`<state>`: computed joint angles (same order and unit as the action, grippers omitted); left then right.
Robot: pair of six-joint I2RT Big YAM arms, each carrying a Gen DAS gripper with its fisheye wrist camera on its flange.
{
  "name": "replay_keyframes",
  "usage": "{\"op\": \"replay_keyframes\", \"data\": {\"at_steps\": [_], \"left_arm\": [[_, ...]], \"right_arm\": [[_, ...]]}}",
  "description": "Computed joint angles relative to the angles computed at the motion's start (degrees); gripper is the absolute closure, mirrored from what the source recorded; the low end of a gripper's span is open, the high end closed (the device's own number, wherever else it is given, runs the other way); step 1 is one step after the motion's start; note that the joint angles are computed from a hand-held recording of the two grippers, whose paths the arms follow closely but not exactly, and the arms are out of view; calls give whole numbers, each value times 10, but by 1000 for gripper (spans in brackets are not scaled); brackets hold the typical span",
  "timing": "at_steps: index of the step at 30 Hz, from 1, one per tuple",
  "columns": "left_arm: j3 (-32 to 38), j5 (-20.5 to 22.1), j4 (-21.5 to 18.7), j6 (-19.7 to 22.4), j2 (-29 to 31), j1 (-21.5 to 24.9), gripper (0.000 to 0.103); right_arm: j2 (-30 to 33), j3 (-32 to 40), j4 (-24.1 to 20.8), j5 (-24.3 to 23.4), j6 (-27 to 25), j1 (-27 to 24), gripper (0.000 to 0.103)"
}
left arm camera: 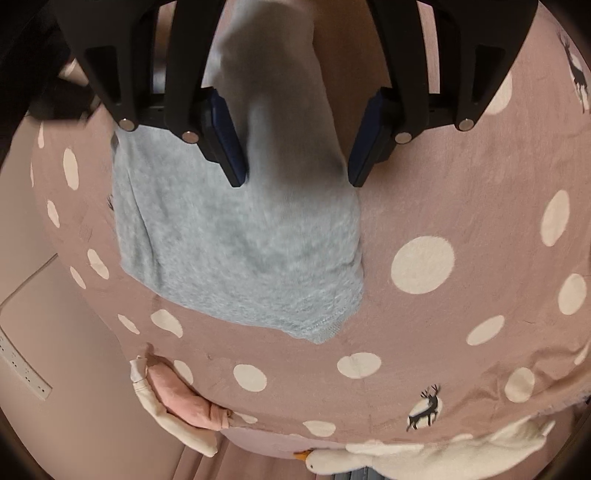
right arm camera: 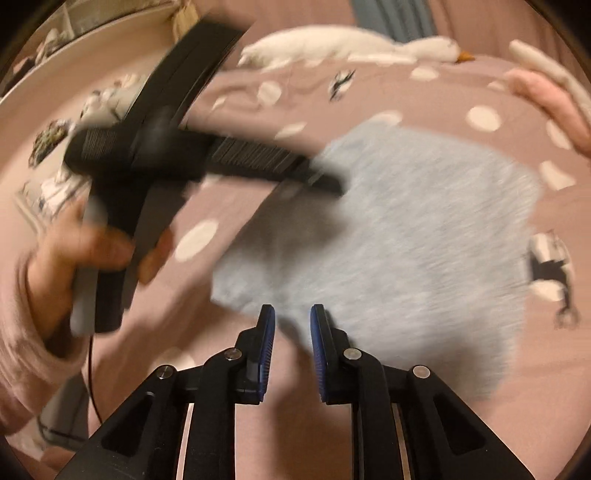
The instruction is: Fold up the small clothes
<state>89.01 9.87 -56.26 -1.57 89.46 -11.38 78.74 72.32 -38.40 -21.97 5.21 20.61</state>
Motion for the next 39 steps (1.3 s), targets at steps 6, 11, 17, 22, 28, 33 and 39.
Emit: {"op": "replay_keyframes", "data": {"at_steps": [6,11,17,22,28,33,39], "left_arm": [[-60,-28,35,19,-52,-15,48],[-93,-13,45,17,-69,-13,49],[-114,-20,44,16,-79,-22,49],[-130,-14,44,4,-87,-19,49],[-135,-23,39,2,-91,-24,49],[-139,-22,33,-4,-96,-21,48],[-152,-34,34,-8,-130,-24,37]], "right_arm": [[16,20,16,43,58,-26,83],[33,23,2,44,128,-41,84],[30,12,4,54,149,-35,84],[17,7,3,64,134,-34,83],[15,-9,-3,62,122,-41,84],[12,-7,-12,69,126,-41,83],[-9,-13,-40,92,108,-39,78]]}}
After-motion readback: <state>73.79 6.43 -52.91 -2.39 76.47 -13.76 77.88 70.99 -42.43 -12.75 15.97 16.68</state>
